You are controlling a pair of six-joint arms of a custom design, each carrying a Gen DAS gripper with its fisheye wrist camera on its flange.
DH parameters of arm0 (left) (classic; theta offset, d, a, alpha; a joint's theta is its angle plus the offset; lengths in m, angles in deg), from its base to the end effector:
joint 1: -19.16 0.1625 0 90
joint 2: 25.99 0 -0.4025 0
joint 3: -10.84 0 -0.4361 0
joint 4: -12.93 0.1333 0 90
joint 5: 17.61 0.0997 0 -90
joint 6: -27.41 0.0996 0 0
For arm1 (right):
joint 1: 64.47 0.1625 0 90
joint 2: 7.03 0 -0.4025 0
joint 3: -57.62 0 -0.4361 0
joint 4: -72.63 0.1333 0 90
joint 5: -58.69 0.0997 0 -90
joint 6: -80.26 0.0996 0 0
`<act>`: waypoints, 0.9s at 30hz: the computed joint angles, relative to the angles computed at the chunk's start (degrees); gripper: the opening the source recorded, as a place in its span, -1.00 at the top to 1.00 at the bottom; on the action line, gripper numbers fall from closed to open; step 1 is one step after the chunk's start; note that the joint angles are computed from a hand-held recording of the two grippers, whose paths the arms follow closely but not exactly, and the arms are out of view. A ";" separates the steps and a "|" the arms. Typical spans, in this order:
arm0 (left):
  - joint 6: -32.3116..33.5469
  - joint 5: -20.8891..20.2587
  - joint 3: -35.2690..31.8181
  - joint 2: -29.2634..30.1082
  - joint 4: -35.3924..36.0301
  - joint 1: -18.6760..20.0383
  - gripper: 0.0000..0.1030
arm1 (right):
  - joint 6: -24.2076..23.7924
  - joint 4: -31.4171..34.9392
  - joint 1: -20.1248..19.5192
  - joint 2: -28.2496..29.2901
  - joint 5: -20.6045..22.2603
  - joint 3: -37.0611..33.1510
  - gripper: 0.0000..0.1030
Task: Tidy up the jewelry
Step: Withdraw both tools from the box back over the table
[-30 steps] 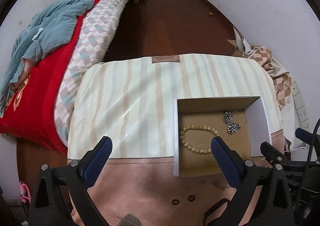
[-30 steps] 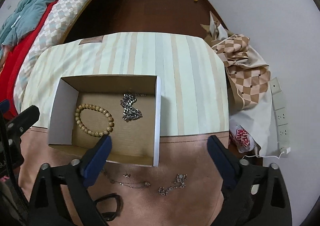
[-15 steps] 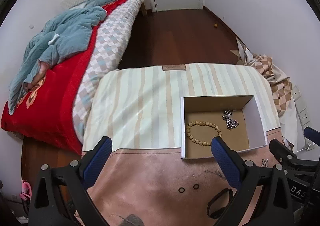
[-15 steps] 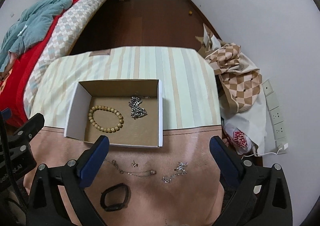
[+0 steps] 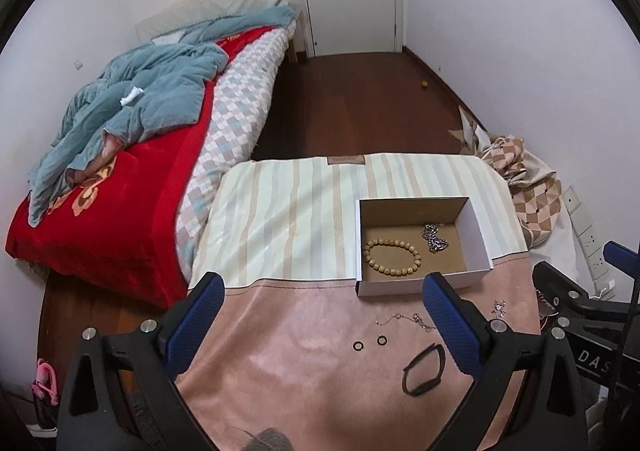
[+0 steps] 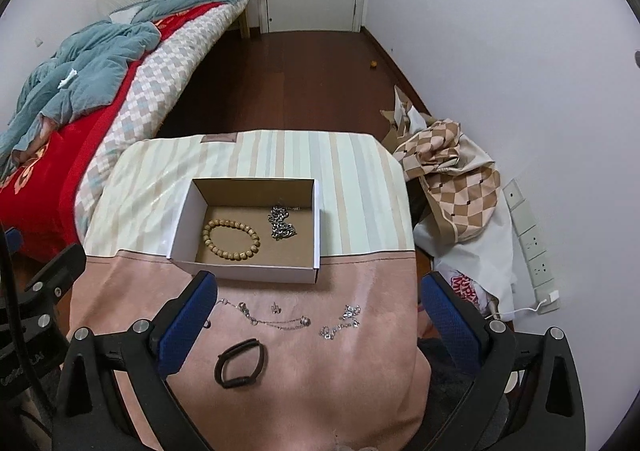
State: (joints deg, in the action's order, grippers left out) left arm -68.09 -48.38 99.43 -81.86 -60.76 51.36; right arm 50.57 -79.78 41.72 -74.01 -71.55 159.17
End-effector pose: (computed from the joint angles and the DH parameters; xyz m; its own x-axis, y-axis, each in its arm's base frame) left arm -0.4077 -0.5154 0.1513 -0.5788 -0.4224 -0.6976 0.2219 0.7415 -0.6331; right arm 0.2447 -0.5955 0.2648 -0.5878 -0.3538 0.7275 -0.6189 0.7758 -0.1228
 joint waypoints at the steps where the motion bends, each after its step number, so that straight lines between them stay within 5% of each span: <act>1: -0.37 -0.02 0.25 -0.25 0.06 -0.36 -0.96 | -0.12 -0.25 0.19 -0.61 0.03 0.50 -0.99; 12: -8.36 -0.68 1.57 -1.40 5.43 -3.58 -0.96 | 0.41 0.13 1.82 -6.48 1.58 5.33 -0.99; 18: -13.91 -2.48 4.91 -2.14 7.92 -2.42 -0.96 | 3.48 3.53 -1.00 -7.10 3.45 7.32 -0.99; 27: -6.66 -9.27 15.59 -4.09 -7.00 2.37 -0.96 | 9.32 6.31 -9.65 -4.00 4.91 11.32 -0.99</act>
State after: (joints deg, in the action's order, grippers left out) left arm -74.75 -57.65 115.02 -85.95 -67.76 53.73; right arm 59.88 -73.47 32.07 -78.01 -66.64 170.49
